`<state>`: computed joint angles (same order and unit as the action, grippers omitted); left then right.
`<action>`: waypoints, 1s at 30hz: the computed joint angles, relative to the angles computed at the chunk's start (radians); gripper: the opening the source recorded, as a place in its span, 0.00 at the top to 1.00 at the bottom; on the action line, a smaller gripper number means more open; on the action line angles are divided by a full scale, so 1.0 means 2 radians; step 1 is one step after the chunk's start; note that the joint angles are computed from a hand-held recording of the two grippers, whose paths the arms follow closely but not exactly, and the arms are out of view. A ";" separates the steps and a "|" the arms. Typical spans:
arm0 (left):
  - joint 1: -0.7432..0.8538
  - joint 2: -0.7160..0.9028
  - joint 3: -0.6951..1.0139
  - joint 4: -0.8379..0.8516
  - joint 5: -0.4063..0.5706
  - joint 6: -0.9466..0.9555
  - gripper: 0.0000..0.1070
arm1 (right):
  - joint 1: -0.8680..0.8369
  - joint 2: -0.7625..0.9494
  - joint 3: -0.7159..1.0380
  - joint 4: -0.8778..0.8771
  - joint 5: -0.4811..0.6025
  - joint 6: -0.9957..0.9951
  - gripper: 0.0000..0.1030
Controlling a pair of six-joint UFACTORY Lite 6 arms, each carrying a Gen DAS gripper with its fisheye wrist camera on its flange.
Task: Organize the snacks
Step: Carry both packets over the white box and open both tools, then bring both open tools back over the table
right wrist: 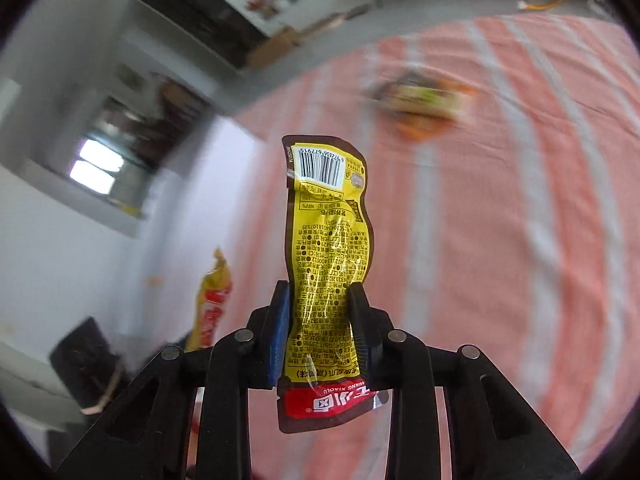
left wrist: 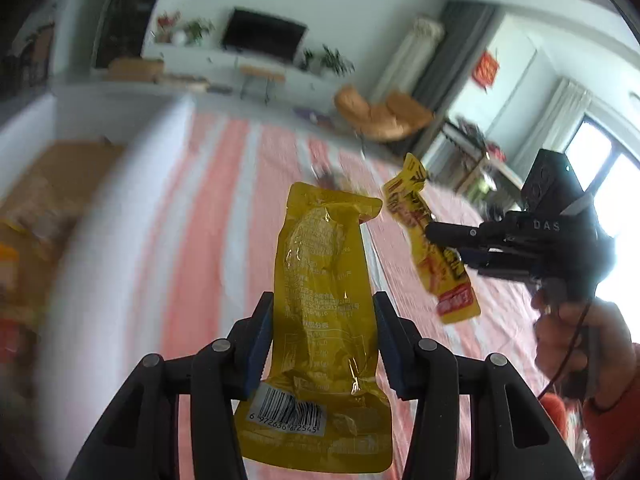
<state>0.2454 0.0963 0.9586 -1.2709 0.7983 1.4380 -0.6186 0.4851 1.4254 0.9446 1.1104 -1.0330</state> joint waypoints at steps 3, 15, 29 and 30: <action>0.093 -0.007 0.054 0.052 0.025 -0.030 0.55 | 0.079 -0.081 -0.046 0.054 0.032 0.021 0.71; 0.296 0.071 0.163 0.113 -0.087 -0.055 0.15 | 0.385 -0.090 -0.034 0.166 -0.118 0.056 0.17; -0.025 -0.189 -0.131 0.062 -0.044 -0.036 0.04 | -0.037 -0.160 -0.334 0.269 -0.373 -0.550 0.18; -0.077 -0.180 -0.136 0.060 -0.088 -0.048 0.04 | -0.069 -0.155 -0.330 0.274 -0.363 -0.570 0.18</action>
